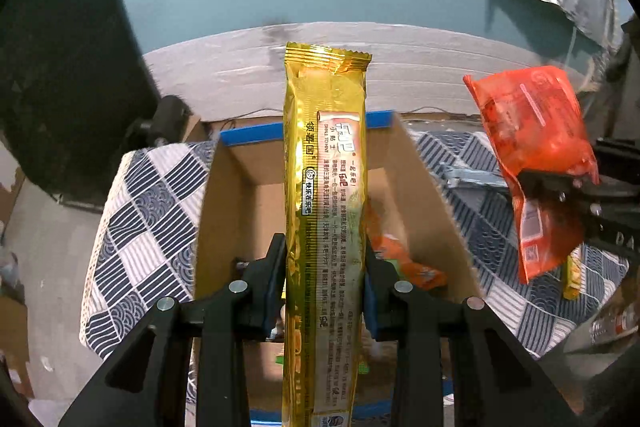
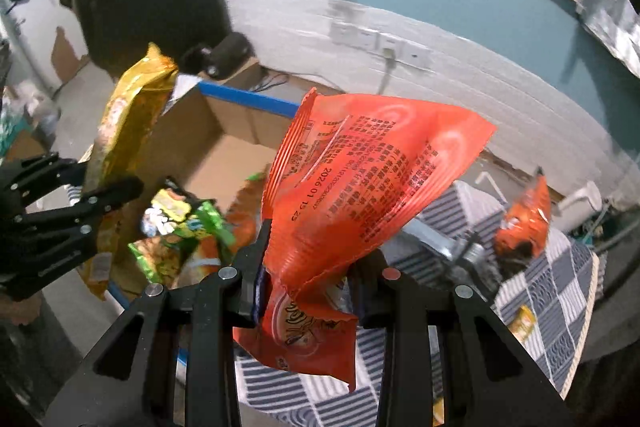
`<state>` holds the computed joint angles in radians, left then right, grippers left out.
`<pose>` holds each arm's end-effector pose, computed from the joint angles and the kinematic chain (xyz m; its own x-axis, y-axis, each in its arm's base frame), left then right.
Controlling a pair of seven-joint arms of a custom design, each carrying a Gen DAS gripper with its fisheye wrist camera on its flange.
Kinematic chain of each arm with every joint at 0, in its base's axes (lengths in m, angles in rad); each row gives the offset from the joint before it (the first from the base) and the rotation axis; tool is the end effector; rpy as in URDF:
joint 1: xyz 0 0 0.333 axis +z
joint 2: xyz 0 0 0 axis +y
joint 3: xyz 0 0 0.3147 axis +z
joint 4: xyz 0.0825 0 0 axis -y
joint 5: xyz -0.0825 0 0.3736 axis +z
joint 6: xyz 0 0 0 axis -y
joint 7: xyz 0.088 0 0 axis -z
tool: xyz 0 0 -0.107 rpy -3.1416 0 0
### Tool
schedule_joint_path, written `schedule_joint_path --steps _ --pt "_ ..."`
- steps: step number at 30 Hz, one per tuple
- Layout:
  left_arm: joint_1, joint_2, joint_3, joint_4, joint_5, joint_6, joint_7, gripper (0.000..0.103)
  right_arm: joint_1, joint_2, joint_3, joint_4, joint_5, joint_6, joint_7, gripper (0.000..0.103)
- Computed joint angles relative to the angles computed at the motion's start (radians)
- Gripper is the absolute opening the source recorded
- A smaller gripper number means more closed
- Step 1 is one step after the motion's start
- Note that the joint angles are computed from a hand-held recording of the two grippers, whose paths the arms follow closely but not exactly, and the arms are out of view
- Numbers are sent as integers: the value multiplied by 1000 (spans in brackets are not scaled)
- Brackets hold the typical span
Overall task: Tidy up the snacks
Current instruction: 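Lift both held snacks and carry them over the cardboard box, then lower both snacks into the box and open both tools to release, then move both tools back over the silver foil bar and black bag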
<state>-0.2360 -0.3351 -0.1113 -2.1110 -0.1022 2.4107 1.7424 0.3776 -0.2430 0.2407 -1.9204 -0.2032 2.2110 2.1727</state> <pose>0.4597 -0.1753 0.6269 -0.4422 -0.8961 -0.0382 -0.7123 0.3768 -0.5922 0.4167 0.3062 0.6503 0.1208 -0.9907 -0.0621 -0.8369 -0.0680 -0.5432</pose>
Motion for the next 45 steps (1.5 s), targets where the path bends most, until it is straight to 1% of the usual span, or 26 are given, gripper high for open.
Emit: schedule_joint_path --steps 5,10,16,18,20,21,23,24,26,31,33,39,45 --pt "17 18 16 2 -15 -3 -11 33 29 85 3 61 10 2 -22 31" --pt "36 35 10 5 -4 1 -31 33 65 143 -13 98 39 4 -36 31" --pt "43 53 12 16 -18 -13 -24 33 90 170 -32 102 79 17 -62 31" --pt "45 55 12 18 -22 -17 -19 34 95 173 -38 98 105 31 -82 35" --pt "46 52 10 15 -24 -9 -20 34 97 171 -40 93 113 40 -91 36" --pt "47 50 9 12 -20 0 -21 35 98 171 -39 92 110 42 -91 37" --pt "47 48 8 10 -17 8 -20 41 99 167 -39 88 106 46 -90 41" --pt "49 47 5 9 -11 9 -25 46 99 162 -40 83 104 49 -88 45" --pt "51 44 2 5 0 16 -36 46 95 150 -39 72 95 54 -72 53" --pt "47 43 1 4 10 13 -40 47 78 107 -38 36 78 59 -48 57" --pt "42 42 -3 4 12 9 -41 47 66 79 -37 10 69 61 -36 63" --pt "11 36 -14 7 -5 7 -26 50 19 1 -36 -69 72 61 0 64" --pt "-28 54 -48 43 5 4 -30 50 -39 -86 -37 -151 80 51 24 64"
